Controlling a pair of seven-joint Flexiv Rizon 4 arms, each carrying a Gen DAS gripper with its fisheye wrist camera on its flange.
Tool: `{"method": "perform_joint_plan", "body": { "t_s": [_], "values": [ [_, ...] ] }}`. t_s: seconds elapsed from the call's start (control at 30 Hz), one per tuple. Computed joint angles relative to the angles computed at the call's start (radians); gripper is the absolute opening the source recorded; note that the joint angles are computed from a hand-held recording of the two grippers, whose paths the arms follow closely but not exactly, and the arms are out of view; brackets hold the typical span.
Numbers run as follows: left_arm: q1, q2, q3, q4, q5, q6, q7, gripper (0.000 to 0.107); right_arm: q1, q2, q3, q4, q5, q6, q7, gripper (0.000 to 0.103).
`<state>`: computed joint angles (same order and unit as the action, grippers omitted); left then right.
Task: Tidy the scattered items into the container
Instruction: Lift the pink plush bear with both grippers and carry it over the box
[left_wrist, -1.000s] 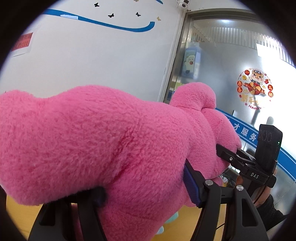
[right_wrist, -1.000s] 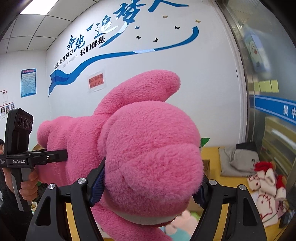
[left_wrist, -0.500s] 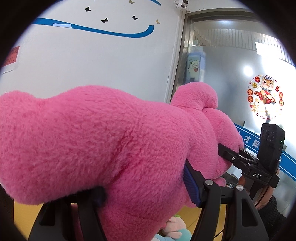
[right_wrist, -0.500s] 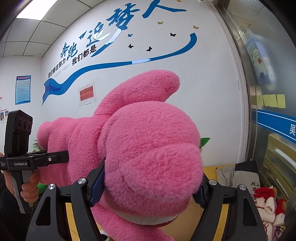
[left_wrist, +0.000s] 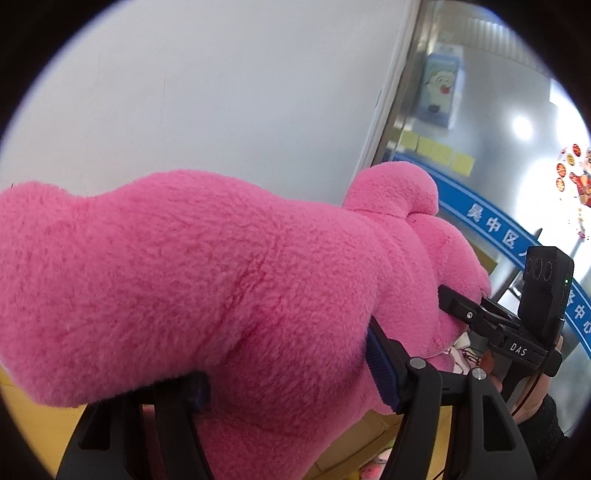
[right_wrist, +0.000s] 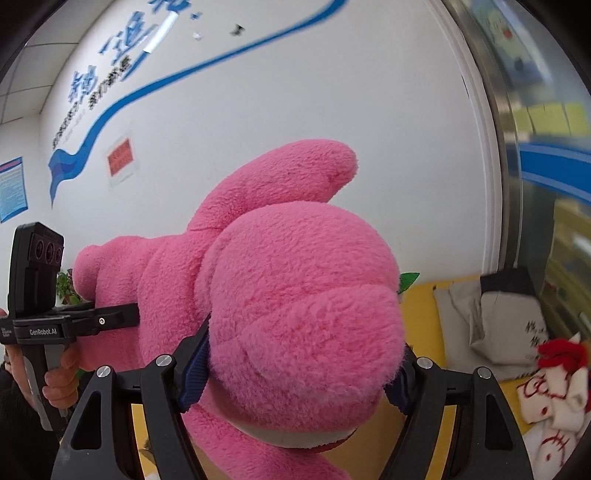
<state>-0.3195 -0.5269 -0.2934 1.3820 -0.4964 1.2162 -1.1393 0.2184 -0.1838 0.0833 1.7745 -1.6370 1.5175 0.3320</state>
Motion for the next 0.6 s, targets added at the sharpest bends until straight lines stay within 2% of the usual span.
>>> {"method": "perform_joint_plan", "body": {
  "t_s": [0.13, 0.2, 0.37, 0.43, 0.53, 0.6],
  "values": [
    [-0.033, -0.153, 0.052, -0.161, 0.057, -0.102, -0.073, 0.068, -0.025, -0.109, -0.024, -0.026, -0.012, 0.048, 0.061, 0.081],
    [-0.035, -0.224, 0.056, -0.226, 0.063, -0.14, -0.105, 0.068, -0.034, -0.16, -0.033, -0.041, -0.029, 0.061, 0.101, 0.08],
    [-0.053, -0.391, 0.074, -0.405, 0.081, -0.253, -0.194, 0.068, -0.044, -0.255, -0.042, -0.067, -0.029, 0.043, 0.148, 0.08],
    [-0.068, -0.446, 0.1, -0.483, 0.107, -0.306, -0.235, 0.068, -0.038, -0.29, -0.052, -0.069, 0.011, 0.04, 0.144, 0.079],
    [-0.085, -0.519, 0.144, -0.594, 0.156, -0.407, -0.296, 0.068, -0.012, -0.335, -0.057, -0.045, 0.177, 0.027, 0.035, 0.079],
    [-0.088, -0.546, 0.157, -0.633, 0.179, -0.453, -0.327, 0.071, -0.006, -0.362, -0.029, -0.029, 0.311, 0.0, -0.07, 0.079]
  ]
}}
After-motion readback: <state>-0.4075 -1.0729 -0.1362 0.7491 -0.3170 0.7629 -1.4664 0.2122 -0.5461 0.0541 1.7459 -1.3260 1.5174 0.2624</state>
